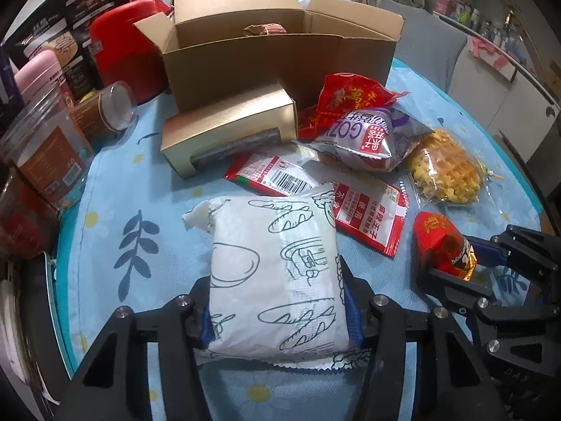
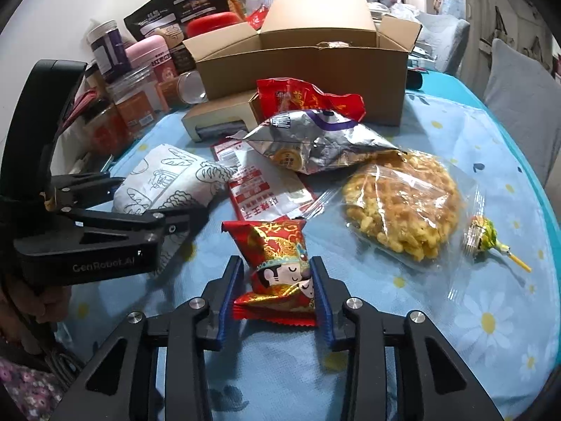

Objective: Organize snacks
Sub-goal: 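Lift the bread bag with the left gripper while the right gripper lifts the packet toward the box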

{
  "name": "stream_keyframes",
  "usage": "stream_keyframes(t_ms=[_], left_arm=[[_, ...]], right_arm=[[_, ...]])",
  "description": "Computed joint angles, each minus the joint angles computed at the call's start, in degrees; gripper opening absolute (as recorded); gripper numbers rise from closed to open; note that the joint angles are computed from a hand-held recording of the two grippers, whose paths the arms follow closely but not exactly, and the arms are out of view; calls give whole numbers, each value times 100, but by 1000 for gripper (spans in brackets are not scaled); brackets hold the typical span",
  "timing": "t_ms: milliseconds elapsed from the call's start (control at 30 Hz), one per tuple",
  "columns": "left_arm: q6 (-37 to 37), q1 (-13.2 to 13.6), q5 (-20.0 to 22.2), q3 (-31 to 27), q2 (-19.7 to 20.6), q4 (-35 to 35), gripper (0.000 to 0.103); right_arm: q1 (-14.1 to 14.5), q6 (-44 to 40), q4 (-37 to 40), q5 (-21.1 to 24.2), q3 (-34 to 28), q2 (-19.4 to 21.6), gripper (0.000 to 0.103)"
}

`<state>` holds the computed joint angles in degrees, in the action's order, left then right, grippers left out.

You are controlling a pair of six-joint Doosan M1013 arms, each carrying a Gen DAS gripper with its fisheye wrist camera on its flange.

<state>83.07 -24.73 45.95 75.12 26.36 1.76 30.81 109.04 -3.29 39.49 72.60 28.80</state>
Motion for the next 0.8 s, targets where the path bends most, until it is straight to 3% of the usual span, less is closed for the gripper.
stream_keyframes(t_ms=[433, 800], left_arm=[[371, 87, 23, 182, -204, -595, 54], [242, 1, -297, 291, -429, -424, 54]], right_arm=[[-12, 100, 126, -224, 148, -117, 37], [-6, -162, 386, -537, 286, -284, 37]])
